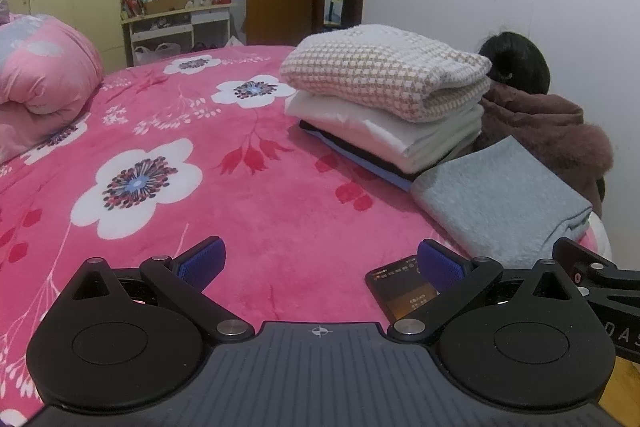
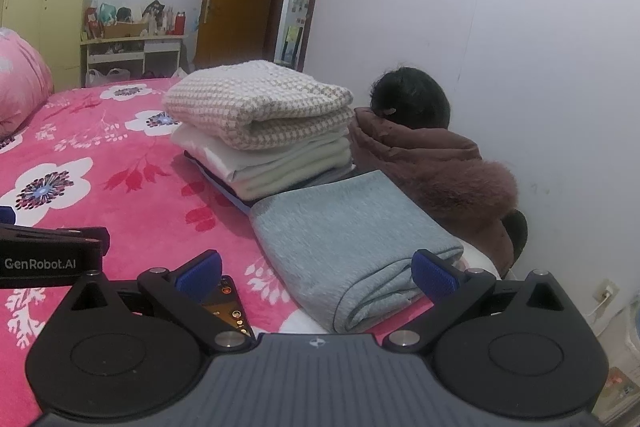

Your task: Fold clothes

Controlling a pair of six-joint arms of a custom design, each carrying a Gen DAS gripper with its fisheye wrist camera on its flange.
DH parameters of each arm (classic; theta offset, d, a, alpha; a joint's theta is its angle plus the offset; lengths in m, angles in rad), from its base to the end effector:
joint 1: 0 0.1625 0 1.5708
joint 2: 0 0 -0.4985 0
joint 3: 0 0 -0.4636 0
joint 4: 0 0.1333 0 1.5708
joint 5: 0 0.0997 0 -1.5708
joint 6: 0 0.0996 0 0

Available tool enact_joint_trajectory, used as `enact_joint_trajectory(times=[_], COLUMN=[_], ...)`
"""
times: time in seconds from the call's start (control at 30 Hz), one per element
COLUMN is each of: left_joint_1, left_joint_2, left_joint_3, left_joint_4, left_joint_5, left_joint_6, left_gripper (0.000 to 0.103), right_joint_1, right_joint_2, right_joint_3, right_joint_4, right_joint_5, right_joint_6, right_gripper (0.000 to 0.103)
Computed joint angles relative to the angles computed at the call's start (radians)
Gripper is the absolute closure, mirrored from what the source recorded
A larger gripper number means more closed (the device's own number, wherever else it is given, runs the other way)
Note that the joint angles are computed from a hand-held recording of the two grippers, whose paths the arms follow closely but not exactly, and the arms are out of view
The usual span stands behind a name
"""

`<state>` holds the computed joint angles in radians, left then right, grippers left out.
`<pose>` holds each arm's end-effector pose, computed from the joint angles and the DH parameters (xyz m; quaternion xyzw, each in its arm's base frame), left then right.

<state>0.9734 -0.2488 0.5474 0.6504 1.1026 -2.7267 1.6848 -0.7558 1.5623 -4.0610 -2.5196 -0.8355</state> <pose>-0.3572 -0.8419 0.0185 0.3869 0.8444 -0.3165 0.1928 0.1351 -0.7193 0.2754 -0.0322 -0.6827 0.5134 0.5189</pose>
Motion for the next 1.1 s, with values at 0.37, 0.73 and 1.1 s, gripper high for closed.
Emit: enact_joint_trajectory(times=[0.37, 0.73, 1.1], left_joint_1=[0.002, 0.003, 0.005], left_joint_2=[-0.004, -0.003, 0.007], left_joint_3=[-0.002, -0.01, -0.034], left_joint_4=[-0.003, 0.005, 0.021], left_joint_5=[0.001, 0.0, -0.006], left_joint_6=[-0.001, -0.005, -0.013], left_gripper=[0.0, 0.0, 0.0], right_joint_1=[0.001, 0.006, 0.007], right_joint_2=[-0.003, 0.004, 0.01], right_joint_3=[-0.003, -0.013, -0.024], right_joint_4=[0.01, 0.009, 0.013], right_joint_5=[0.005, 0.004, 0.005], right_joint_6=[0.01, 0.006, 0.0], right_gripper=[0.0, 0.0, 0.0])
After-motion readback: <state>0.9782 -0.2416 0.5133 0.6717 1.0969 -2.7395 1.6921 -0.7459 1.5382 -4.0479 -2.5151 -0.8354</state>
